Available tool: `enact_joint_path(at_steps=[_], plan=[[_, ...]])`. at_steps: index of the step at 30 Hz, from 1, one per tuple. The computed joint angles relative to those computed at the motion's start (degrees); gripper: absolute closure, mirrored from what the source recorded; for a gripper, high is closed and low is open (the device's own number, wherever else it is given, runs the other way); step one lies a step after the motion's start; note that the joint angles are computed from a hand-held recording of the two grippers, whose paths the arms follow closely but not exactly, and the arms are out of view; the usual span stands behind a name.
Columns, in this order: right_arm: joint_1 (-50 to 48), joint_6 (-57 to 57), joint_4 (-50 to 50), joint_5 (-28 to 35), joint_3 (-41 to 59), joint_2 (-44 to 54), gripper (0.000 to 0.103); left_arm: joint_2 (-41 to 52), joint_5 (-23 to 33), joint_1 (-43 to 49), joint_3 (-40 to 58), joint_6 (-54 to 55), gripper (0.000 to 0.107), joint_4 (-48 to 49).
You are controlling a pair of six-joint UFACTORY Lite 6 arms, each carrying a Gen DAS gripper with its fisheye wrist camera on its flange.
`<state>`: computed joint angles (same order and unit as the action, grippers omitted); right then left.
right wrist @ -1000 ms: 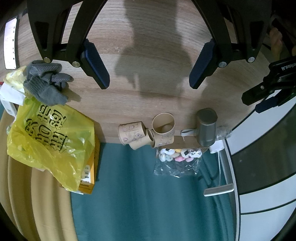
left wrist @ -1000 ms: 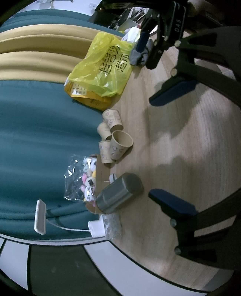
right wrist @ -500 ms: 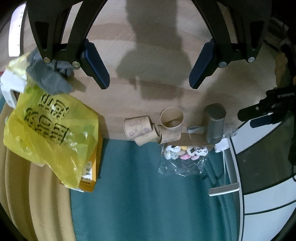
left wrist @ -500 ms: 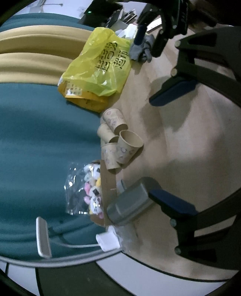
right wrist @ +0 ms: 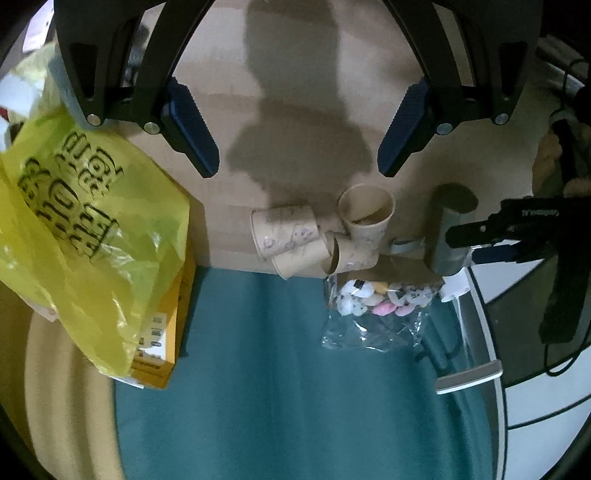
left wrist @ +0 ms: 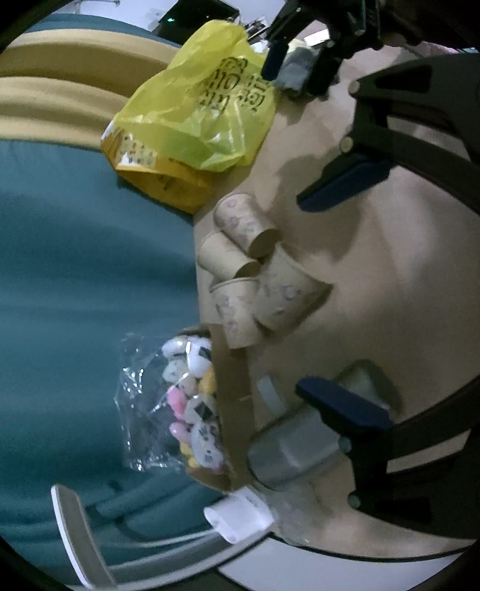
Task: Flip cup upside down
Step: 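Move the left tool toward the upright kraft paper cup by the candy bag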
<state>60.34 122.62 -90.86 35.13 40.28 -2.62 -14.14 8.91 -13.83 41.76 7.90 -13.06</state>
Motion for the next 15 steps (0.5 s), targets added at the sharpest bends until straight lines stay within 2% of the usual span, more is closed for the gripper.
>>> enact_joint_path(at_steps=[4, 8, 11, 13, 15], plan=[[-8.61, -0.48, -5.69, -7.64, 2.85, 2.26, 0.013, 11.28, 1.16, 1.42, 10.55, 5.22, 0.015, -3.21], [-15.19, -0.54, -11.13, -12.73, 6.19, 5.01, 0.013, 21.77, 3.49, 0.82, 21.76, 1.92, 0.015, 3.29], [-18.83, 0.42, -14.6, -15.44, 8.17, 6.61, 0.013, 30.03, 7.13, -0.4, 32.01, 6.12, 0.015, 3.02], [-20.67, 0.14, -15.55, -16.98, 9.89, 7.79, 0.013, 35.26, 10.26, -0.72, 38.61, 10.91, 0.015, -0.43], [-22.7, 2.15, -18.57, -18.56, 10.92, 8.84, 0.013, 39.9, 12.71, -1.53, 44.38, 10.14, 0.015, 0.98]])
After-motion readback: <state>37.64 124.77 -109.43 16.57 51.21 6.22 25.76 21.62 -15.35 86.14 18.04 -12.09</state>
